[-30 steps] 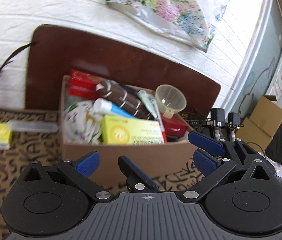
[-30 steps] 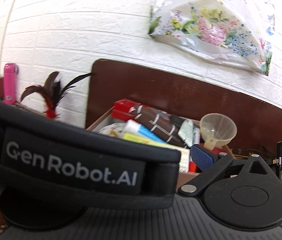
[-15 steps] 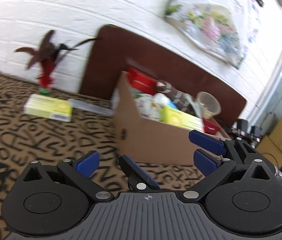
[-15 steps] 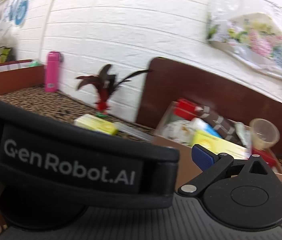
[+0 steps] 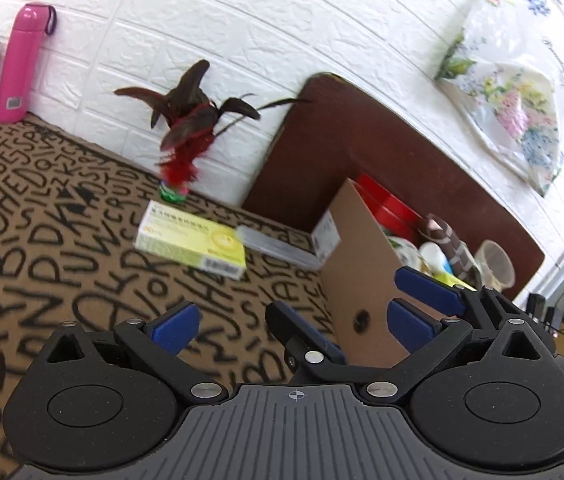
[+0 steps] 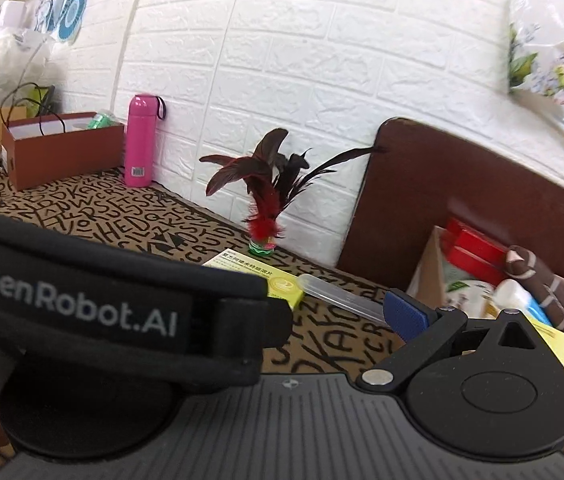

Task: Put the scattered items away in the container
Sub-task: 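Withdraw both grippers from the box toward the yellow medicine box, then move the left gripper to the yellow medicine box while the right gripper reaches the clear case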

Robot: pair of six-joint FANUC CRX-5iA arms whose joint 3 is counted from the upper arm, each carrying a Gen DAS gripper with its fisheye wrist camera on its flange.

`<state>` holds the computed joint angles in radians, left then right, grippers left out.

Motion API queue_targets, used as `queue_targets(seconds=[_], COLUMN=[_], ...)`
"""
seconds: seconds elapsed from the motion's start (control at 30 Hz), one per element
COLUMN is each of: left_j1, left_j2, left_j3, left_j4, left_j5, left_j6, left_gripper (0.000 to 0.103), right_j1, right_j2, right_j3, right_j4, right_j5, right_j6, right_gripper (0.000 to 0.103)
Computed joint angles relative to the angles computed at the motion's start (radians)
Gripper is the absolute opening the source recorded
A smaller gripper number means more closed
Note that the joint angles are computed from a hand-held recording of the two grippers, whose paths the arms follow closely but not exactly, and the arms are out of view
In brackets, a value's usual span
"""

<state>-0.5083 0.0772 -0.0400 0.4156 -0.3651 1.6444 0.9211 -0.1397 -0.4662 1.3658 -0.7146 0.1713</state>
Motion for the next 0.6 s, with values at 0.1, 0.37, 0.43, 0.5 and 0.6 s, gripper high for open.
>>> queue_targets(seconds=[0.1,0.37,0.43,0.5,0.6], left_j1=[0.024,0.078,0.087,0.094,0.106], left_j2=[0.047,0.189,0.229,0.266,0.325], left_j3=[0.063,0.205,0.251,0.295,0.359], left_j4=[-0.058,-0.072,-0.082,-0.087,-0.066], left_j5=[-0.028,-0.079,-0.094,-0.106,-0.128], left_j6=[0.044,0.044,0.043,0.049,0.046], left_gripper=[0.103,0.103,0.103,0.103,0.103], right_j1=[-0.024,-0.079,-0.099,-0.120,-0.152], right_j2=[0.053,0.204,0.238,0.267,0.308], right_j3=[0.038,0.168,0.194,0.215,0.246], right_j4=[0.003,-0.072,-0.076,-0.069,-0.051], right_j5=[0.000,-0.009,0.006,0.020,0.047], right_j6=[0.009,0.004,-0.004,-0.012,-0.040], right_gripper=[0.101,0.101,0.100,0.100,0.100])
